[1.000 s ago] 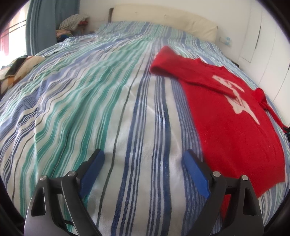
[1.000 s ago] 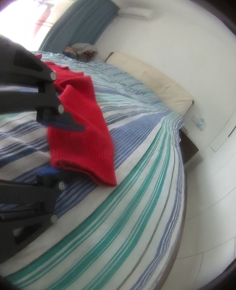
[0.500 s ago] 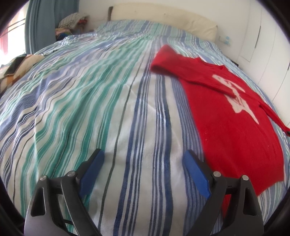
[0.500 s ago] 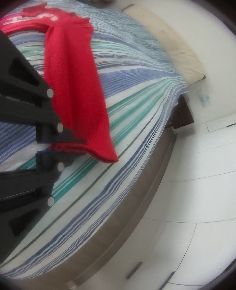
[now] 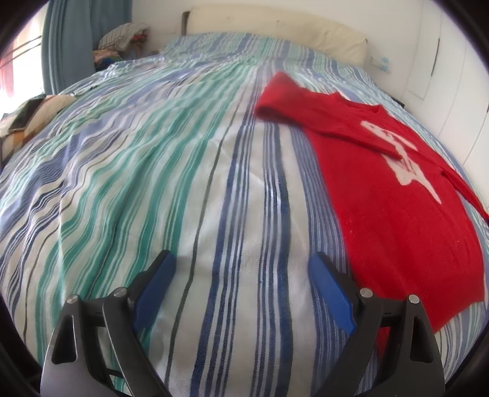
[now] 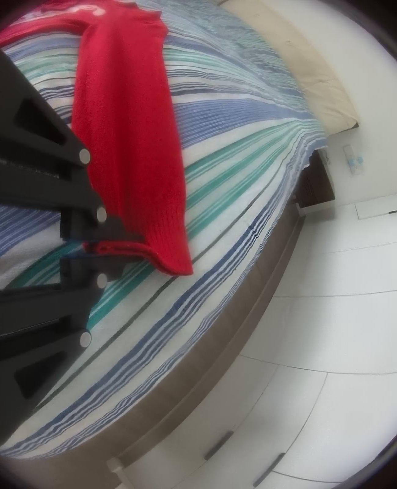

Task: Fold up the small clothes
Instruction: 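Grasp the sleeve cuff with the right gripper and pull it outward straight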

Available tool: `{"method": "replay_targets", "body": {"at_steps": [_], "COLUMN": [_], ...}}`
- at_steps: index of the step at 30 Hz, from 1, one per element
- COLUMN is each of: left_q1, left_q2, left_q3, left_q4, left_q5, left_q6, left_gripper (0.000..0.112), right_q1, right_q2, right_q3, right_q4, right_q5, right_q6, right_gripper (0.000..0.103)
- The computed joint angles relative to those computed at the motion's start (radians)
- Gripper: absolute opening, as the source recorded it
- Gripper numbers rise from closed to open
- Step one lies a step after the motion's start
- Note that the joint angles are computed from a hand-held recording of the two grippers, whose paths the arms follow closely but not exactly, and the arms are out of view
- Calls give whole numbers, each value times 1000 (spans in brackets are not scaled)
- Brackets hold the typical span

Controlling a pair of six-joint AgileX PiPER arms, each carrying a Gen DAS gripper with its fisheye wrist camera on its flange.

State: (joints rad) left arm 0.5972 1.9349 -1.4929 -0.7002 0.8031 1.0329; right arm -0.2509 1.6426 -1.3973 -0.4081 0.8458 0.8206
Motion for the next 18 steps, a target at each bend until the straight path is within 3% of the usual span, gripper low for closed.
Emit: {"method": "replay_targets", "body": {"at_steps": [1, 4, 7, 11, 14, 17, 18], "left_q1": [-1, -1, -6, -17, -16, -11, -8], "left_q2": [2, 4, 4, 0, -4, -6, -7], "left_q3": [-4, -9, -8, 6, 13, 16, 17], "left_q4": [2, 3, 6, 14, 11, 14, 15], "left_q5": [3, 8, 0, -25, -30, -27, -24], "left_q6": [-4, -15, -17, -16, -5, 11, 18], "left_gripper": [91, 92, 93, 95, 96, 96, 96], "right_q1": [-28, -98, -91, -95, -43, 34, 55], "right_q2": [-11, -66, -134, -118, 5, 112, 155], "right_q3": [7, 29, 23, -51, -149, -213, -247], "right_q4": [64, 205, 174, 529, 737, 677, 617], "right_q5": [-20, -37, -10, -29, 26, 40, 88], "right_q6": [-39, -119, -106, -416, -542, -463, -404], "right_gripper": [6, 33, 34, 34, 34, 34, 33]}}
